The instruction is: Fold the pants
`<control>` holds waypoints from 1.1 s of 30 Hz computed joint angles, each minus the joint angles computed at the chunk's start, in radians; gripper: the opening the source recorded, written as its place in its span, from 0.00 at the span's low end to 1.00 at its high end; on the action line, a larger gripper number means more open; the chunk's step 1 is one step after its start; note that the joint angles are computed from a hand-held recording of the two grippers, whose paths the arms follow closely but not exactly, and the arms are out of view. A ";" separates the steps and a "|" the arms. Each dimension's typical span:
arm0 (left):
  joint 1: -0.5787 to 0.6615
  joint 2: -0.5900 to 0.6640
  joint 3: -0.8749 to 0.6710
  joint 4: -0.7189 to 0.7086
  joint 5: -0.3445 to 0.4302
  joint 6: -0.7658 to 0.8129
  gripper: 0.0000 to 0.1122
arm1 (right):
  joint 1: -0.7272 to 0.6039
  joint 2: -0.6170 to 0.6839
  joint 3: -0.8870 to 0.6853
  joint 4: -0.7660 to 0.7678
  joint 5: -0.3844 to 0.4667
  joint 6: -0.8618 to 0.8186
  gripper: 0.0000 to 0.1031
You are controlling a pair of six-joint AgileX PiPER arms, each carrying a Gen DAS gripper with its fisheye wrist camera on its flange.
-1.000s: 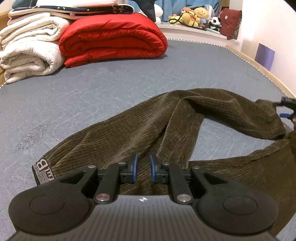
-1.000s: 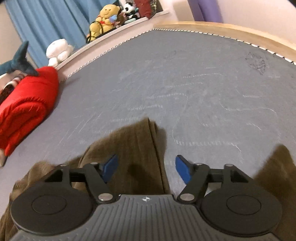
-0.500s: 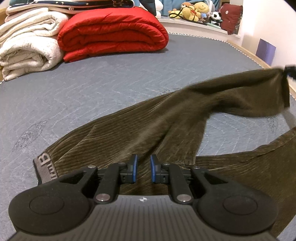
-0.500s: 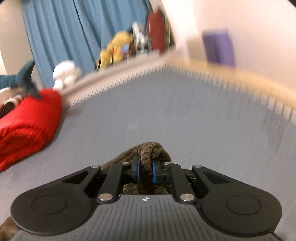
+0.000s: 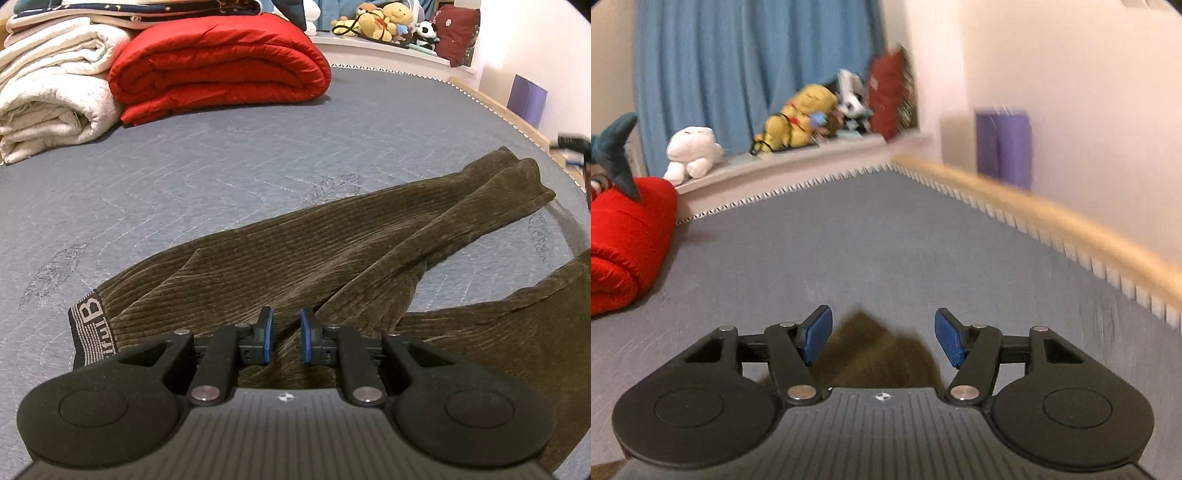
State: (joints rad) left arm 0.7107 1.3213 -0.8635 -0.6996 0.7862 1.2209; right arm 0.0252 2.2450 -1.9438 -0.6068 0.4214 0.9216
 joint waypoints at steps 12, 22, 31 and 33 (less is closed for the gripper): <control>-0.001 -0.013 0.010 -0.008 -0.017 0.001 0.20 | 0.002 0.046 0.190 0.119 -0.035 0.201 0.24; 0.052 0.002 -0.023 -0.037 -0.007 0.015 0.20 | 0.093 -0.095 0.329 -0.626 0.200 0.915 0.00; 0.180 0.146 -0.192 -0.125 0.023 -0.004 0.20 | 0.031 -0.291 0.538 -0.451 0.069 0.745 0.04; 0.227 0.218 -0.259 -0.151 0.034 -0.007 0.20 | 0.054 -0.383 0.615 -0.480 -0.008 0.735 0.12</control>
